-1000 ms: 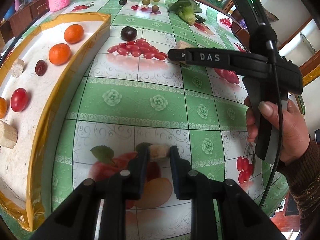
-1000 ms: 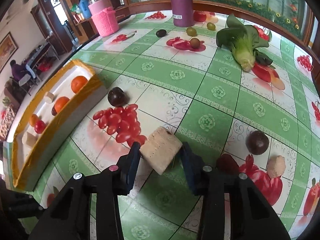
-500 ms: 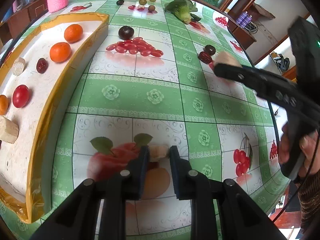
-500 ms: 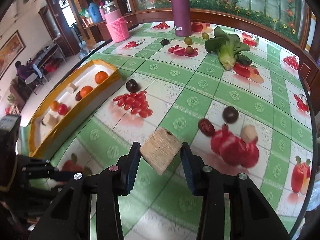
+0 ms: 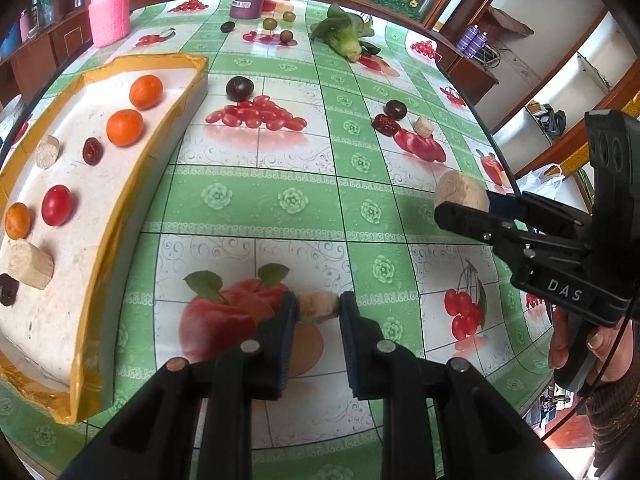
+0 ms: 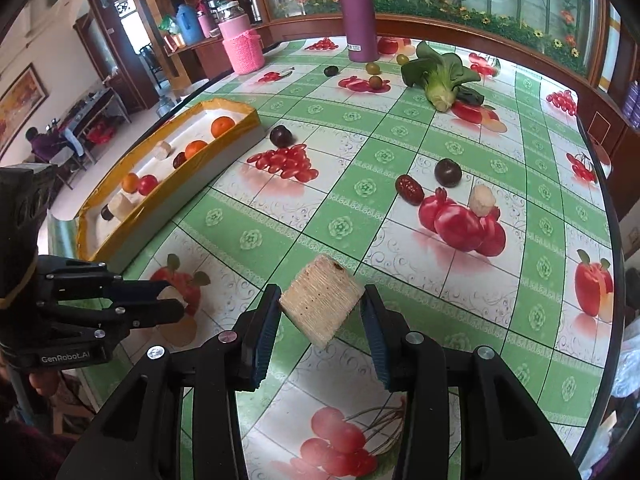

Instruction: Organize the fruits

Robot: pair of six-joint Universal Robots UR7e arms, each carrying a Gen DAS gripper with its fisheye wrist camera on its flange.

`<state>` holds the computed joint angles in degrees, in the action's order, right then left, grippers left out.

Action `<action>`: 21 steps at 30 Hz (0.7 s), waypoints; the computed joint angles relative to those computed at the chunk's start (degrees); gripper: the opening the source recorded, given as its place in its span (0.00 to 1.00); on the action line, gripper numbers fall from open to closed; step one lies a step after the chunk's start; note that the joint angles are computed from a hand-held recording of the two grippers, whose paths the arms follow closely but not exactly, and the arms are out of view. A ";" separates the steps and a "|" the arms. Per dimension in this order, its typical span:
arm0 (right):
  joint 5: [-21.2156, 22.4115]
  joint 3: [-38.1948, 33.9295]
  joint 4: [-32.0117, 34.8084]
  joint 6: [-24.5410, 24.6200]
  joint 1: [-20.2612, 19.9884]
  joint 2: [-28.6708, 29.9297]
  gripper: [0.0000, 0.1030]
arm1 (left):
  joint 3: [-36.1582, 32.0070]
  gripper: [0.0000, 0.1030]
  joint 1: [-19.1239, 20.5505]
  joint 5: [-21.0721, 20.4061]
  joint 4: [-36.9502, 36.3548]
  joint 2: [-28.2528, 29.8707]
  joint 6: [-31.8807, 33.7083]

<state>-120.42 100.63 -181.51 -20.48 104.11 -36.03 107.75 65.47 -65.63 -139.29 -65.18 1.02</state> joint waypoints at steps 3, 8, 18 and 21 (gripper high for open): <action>0.45 -0.57 0.61 0.68 0.28 0.42 0.39 | 0.09 0.24 0.14 -0.05 -0.17 -0.60 0.04; 0.14 -2.37 1.56 0.29 1.43 1.73 0.39 | 0.01 0.24 0.68 0.21 -0.71 -1.59 0.24; 1.16 -8.88 6.12 -1.32 4.04 5.81 0.39 | -0.83 0.24 2.75 1.28 -1.57 -4.14 -0.05; 2.37 -12.06 8.37 -1.81 4.87 7.67 0.39 | -1.21 0.24 3.74 2.00 -1.85 -4.97 -0.43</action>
<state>-118.05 88.58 -173.14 -22.29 108.98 -28.36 106.55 69.21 -63.63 -141.14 -70.15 0.59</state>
